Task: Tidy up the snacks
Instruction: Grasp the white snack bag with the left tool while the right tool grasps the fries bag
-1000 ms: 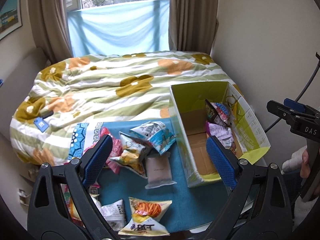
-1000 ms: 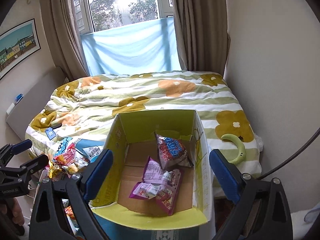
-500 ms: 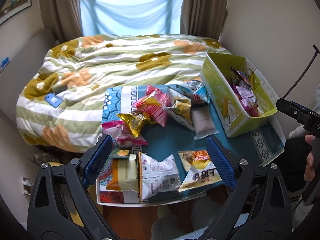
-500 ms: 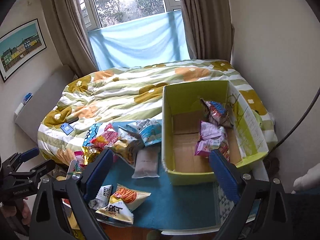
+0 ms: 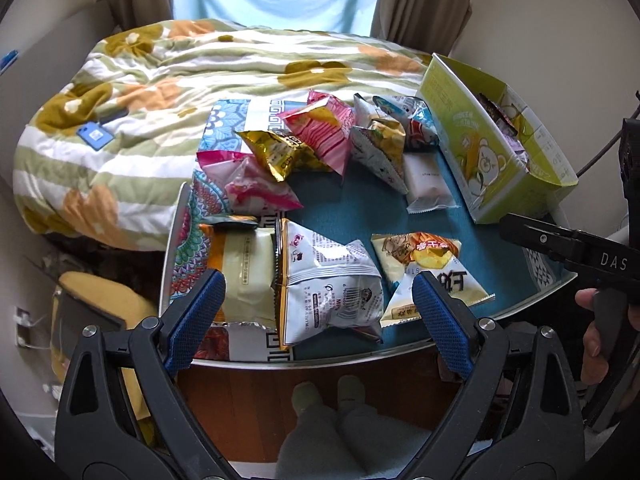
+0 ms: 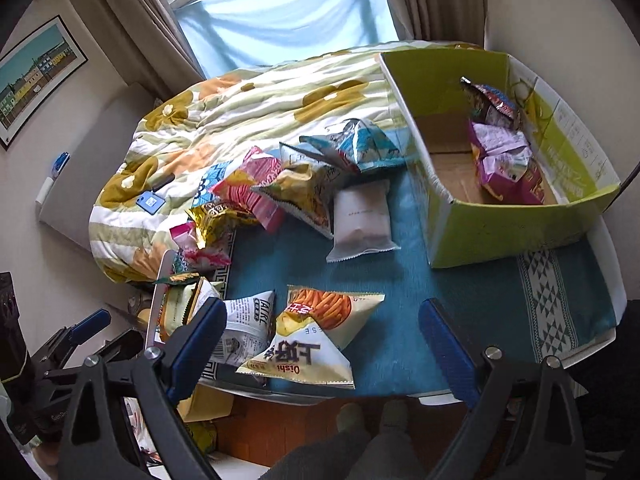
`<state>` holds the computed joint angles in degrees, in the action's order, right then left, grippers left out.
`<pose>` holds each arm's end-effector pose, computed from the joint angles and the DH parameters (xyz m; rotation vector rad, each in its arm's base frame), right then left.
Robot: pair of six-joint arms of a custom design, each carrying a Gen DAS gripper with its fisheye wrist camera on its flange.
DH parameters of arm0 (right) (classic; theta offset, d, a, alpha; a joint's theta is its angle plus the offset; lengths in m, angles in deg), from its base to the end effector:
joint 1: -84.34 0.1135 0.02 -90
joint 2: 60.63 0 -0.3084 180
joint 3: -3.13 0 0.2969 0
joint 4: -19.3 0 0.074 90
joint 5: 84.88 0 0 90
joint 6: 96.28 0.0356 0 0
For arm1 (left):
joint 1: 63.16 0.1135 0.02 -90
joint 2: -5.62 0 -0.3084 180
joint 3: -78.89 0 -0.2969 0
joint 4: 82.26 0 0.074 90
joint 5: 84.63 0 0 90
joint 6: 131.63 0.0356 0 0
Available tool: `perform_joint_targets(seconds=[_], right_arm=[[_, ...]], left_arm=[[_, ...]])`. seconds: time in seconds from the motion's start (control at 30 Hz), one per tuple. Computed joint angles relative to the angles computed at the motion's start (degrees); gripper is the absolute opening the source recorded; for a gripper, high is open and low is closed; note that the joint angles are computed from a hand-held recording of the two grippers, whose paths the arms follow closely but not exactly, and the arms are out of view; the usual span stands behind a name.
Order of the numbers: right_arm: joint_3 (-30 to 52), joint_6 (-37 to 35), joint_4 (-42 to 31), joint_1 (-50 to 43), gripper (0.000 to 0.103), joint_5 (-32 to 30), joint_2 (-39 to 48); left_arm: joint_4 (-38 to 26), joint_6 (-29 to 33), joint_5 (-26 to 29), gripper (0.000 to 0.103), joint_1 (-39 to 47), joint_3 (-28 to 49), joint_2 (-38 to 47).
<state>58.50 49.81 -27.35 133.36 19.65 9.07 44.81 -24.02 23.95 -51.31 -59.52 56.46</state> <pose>0.1728 0.1854 0.2344 0.2475 2.6067 0.3349 0.1673 0.0235 0.2096 0.2342 2.5740 -0.2459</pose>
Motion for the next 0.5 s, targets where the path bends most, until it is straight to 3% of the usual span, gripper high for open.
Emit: perform_joint_targets(seconds=[0.23, 0.5], right_arm=[[-5.61, -2.81, 11.85, -4.8, 0.096, -10.16, 6.96], [-8.13, -3.02, 19.73, -7.89, 0.096, -17.32, 11.7]], left_arm=[[10.91, -7.05, -6.66, 0.094, -9.88, -5.49, 4.4], [20.08, -12.76, -12.75, 0.094, -15.14, -6.51, 13.51]])
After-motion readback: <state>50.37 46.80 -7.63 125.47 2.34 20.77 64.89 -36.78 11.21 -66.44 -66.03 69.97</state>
